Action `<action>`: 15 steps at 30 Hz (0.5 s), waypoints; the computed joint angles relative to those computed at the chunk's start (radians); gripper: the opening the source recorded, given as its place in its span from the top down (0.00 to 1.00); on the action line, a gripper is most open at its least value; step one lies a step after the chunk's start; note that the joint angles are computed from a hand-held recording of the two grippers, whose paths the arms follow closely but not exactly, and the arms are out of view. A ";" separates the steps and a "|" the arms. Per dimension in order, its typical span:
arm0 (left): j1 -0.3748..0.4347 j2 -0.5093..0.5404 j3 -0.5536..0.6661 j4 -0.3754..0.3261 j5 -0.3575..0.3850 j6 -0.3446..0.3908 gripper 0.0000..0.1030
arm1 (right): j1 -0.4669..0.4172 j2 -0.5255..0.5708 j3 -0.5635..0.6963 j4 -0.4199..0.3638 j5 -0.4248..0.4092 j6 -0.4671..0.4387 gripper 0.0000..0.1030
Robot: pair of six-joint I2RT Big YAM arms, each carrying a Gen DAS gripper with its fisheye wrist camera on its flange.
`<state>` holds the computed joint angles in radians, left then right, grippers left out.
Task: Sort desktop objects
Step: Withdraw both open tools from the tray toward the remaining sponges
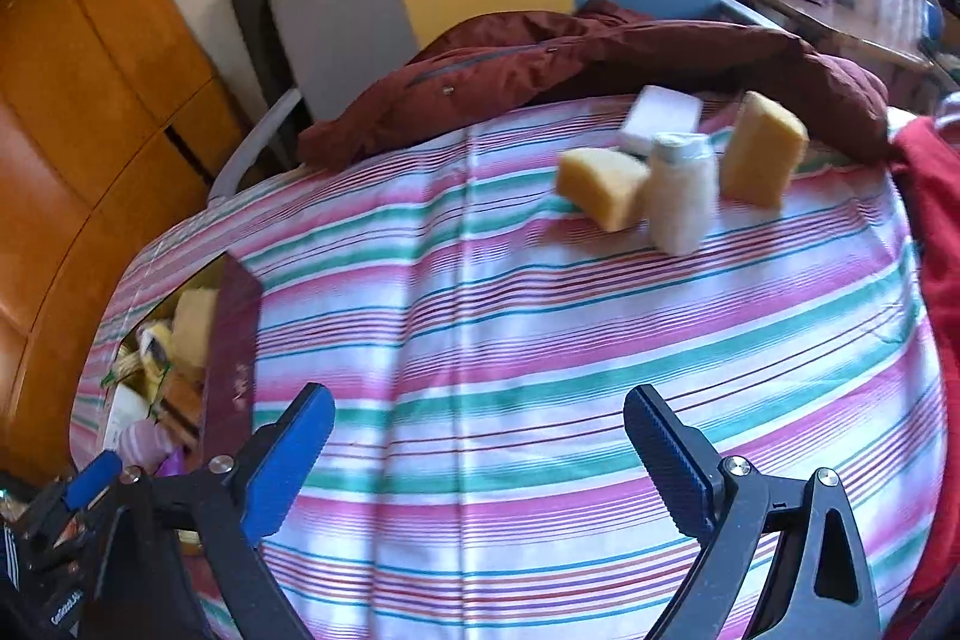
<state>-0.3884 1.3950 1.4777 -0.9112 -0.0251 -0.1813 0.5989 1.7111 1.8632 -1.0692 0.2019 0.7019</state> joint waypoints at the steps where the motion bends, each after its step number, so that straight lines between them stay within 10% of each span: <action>1: -0.003 0.005 0.005 -0.001 0.002 0.003 0.50 | -0.012 -0.009 -0.012 0.006 -0.008 0.007 0.05; 15: -0.065 0.089 0.087 -0.023 0.011 0.043 0.50 | -0.158 -0.066 -0.104 0.111 -0.104 0.084 0.08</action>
<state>-0.4530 1.4841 1.5651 -0.9338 -0.0141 -0.1380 0.4405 1.6452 1.7589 -0.9582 0.0977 0.7855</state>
